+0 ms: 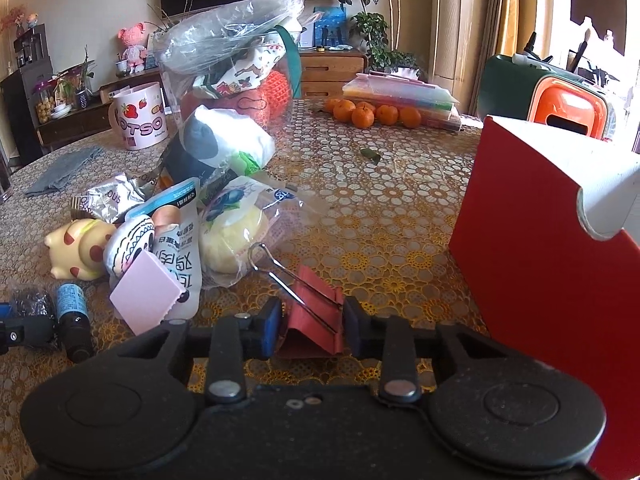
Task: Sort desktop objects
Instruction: 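Close the right tool on the pink binder clip while the left tool grasps the black bag, then carry the binder clip in the right tool and the black bag in the left tool over the box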
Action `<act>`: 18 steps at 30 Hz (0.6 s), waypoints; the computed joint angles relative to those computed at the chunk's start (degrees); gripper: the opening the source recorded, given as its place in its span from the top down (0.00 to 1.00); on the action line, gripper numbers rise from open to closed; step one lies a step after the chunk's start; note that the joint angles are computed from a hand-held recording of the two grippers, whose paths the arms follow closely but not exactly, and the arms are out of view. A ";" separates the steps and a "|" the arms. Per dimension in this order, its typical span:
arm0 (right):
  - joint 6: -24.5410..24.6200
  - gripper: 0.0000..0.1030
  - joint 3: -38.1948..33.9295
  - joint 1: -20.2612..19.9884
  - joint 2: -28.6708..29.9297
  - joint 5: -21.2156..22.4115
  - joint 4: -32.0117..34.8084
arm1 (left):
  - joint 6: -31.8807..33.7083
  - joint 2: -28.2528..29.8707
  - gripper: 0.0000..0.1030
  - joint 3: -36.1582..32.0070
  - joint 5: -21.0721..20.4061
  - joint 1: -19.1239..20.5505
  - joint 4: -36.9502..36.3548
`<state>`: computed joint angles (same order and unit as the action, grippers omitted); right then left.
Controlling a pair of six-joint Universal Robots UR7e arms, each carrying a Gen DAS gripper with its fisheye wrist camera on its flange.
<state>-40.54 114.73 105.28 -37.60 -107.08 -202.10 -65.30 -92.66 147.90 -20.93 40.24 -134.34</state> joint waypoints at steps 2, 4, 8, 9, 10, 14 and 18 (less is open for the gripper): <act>0.35 0.70 0.90 -0.20 -1.00 0.61 -0.21 | -1.80 -0.50 0.62 -0.22 0.14 -0.84 2.48; 0.31 0.72 1.75 -0.42 -1.92 1.17 -0.56 | -3.68 -1.05 0.62 -0.44 0.30 -1.66 5.10; 0.51 0.72 2.95 -0.86 -3.57 1.60 -0.25 | -8.19 -2.45 0.62 -0.99 -0.01 -3.44 10.45; 0.74 0.72 3.24 -1.00 -3.98 1.80 -0.12 | -9.28 -2.72 0.62 -1.17 -0.07 -3.91 11.85; 1.07 0.72 3.63 -1.12 -4.47 2.10 -0.02 | -10.32 -2.95 0.62 -1.36 -0.14 -4.39 13.25; 1.57 0.72 5.42 -1.44 -6.44 3.47 -0.01 | -13.64 -3.20 0.62 -2.28 -0.38 -6.47 17.98; 2.40 0.72 7.25 -1.64 -8.81 5.08 0.70 | -14.81 -2.87 0.62 -2.92 -1.06 -8.21 19.20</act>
<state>-38.14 121.98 103.64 -46.41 -102.00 -201.40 -80.11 -95.53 144.99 -22.00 32.03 -115.13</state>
